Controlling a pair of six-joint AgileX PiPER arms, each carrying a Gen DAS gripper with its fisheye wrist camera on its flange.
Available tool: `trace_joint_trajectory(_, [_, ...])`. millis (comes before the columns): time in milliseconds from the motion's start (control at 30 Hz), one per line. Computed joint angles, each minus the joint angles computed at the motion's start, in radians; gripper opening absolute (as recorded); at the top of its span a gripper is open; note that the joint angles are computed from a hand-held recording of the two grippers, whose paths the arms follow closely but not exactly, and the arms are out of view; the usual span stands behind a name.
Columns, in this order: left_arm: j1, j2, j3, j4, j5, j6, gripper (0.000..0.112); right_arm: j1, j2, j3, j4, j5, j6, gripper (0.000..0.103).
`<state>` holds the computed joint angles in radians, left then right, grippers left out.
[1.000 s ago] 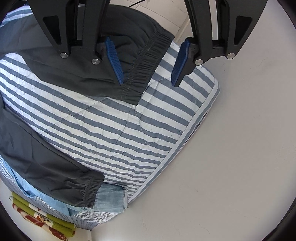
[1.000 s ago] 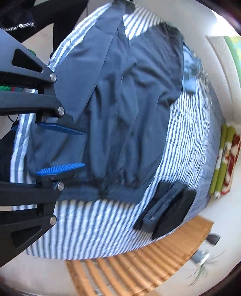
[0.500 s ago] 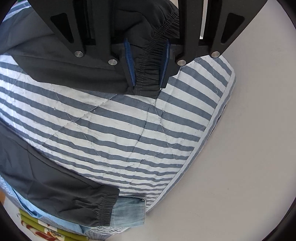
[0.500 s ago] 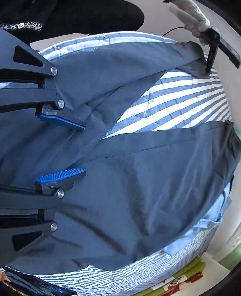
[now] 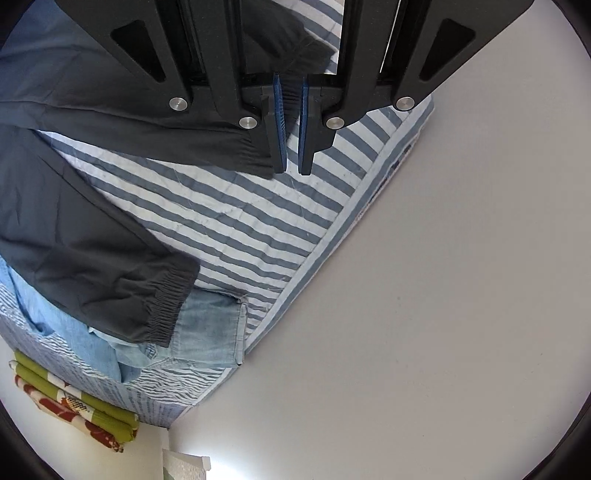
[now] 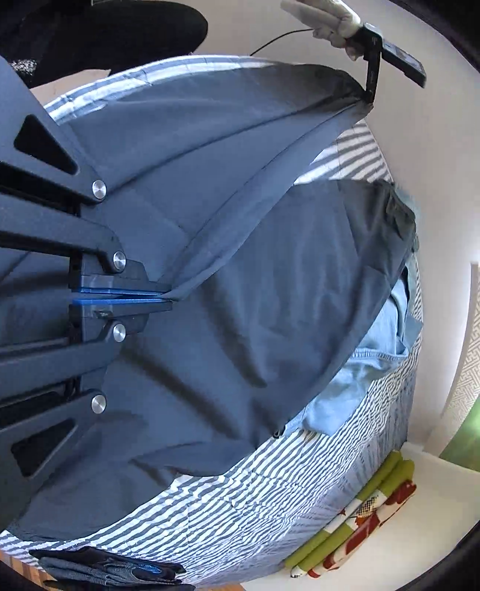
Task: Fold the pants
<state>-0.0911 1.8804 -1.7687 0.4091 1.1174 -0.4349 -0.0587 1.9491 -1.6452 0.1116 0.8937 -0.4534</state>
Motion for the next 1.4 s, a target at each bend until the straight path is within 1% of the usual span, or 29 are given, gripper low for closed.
trace_joint_trajectory(33, [0.008,0.024,-0.049,-0.027,0.031,0.023,0.031,0.005,0.034,-0.046,-0.027,0.030,0.033,0.005])
trace_joint_trajectory(67, [0.011,0.024,-0.058,-0.033,0.031,0.021,0.039,0.005,0.075,-0.116,-0.056,0.078,0.067,0.011])
trace_joint_trajectory(100, [0.011,0.001,-0.038,-0.020,0.020,0.005,0.048,0.009,0.092,-0.145,-0.077,0.105,0.092,0.016])
trace_joint_trajectory(133, [0.012,-0.030,-0.005,-0.022,0.009,0.004,0.048,0.005,0.088,-0.148,-0.075,0.114,0.086,0.020])
trace_joint_trajectory(167, [0.017,-0.055,0.025,-0.033,0.007,0.014,0.048,0.004,0.065,-0.116,-0.061,0.100,0.066,0.022])
trace_joint_trajectory(267, [0.042,-0.139,0.162,-0.051,-0.017,0.006,0.048,-0.014,-0.038,0.036,-0.020,0.042,-0.025,0.026])
trace_joint_trajectory(333, [0.087,-0.208,0.280,-0.140,-0.063,0.018,0.048,-0.027,-0.122,0.166,-0.002,-0.010,-0.066,0.027])
trace_joint_trajectory(433, [0.105,-0.279,0.444,-0.209,-0.131,0.016,0.048,-0.082,-0.252,0.338,0.050,-0.060,-0.119,0.028])
trace_joint_trajectory(533, [0.077,-0.308,0.541,-0.241,-0.190,-0.004,0.048,-0.144,-0.359,0.483,0.071,-0.106,-0.136,0.028])
trace_joint_trajectory(567, [0.057,-0.302,0.553,-0.235,-0.195,-0.057,0.048,-0.164,-0.409,0.537,0.069,-0.105,-0.153,0.028])
trace_joint_trajectory(667, [0.021,-0.298,0.582,-0.244,-0.225,-0.085,0.048,-0.186,-0.495,0.644,0.026,-0.114,-0.163,0.028])
trace_joint_trajectory(700, [0.010,-0.296,0.586,-0.242,-0.233,-0.094,0.047,-0.190,-0.525,0.675,0.005,-0.113,-0.159,0.028])
trace_joint_trajectory(767, [-0.016,-0.289,0.587,-0.228,-0.235,-0.112,0.039,-0.216,-0.570,0.719,-0.007,-0.116,-0.163,0.028])
trace_joint_trajectory(833, [-0.031,-0.295,0.588,-0.213,-0.226,-0.126,0.034,-0.272,-0.601,0.747,0.011,-0.109,-0.176,0.028])
trace_joint_trajectory(900, [-0.031,-0.307,0.592,-0.224,-0.221,-0.116,0.032,-0.333,-0.631,0.769,0.013,-0.105,-0.181,0.028])
trace_joint_trajectory(967, [-0.030,-0.316,0.594,-0.228,-0.214,-0.109,0.025,-0.403,-0.666,0.791,0.008,-0.104,-0.194,0.028])
trace_joint_trajectory(1033, [-0.032,-0.323,0.599,-0.227,-0.213,-0.113,0.013,-0.495,-0.693,0.800,0.011,-0.091,-0.218,0.029])
trace_joint_trajectory(1067, [-0.033,-0.326,0.602,-0.229,-0.214,-0.115,0.011,-0.544,-0.703,0.801,0.016,-0.085,-0.229,0.030])
trace_joint_trajectory(1133, [-0.048,-0.327,0.598,-0.216,-0.208,-0.130,0.002,-0.642,-0.732,0.808,0.024,-0.071,-0.247,0.031])
trace_joint_trajectory(1200, [-0.060,-0.322,0.588,-0.209,-0.202,-0.140,0.002,-0.740,-0.750,0.807,0.044,-0.053,-0.286,0.031])
trace_joint_trajectory(1300, [-0.062,-0.334,0.583,-0.219,-0.203,-0.148,0.001,-0.851,-0.781,0.812,0.076,-0.033,-0.345,0.033])
trace_joint_trajectory(1400, [-0.058,-0.339,0.575,-0.222,-0.195,-0.160,0.001,-0.913,-0.808,0.830,0.127,-0.002,-0.423,0.035])
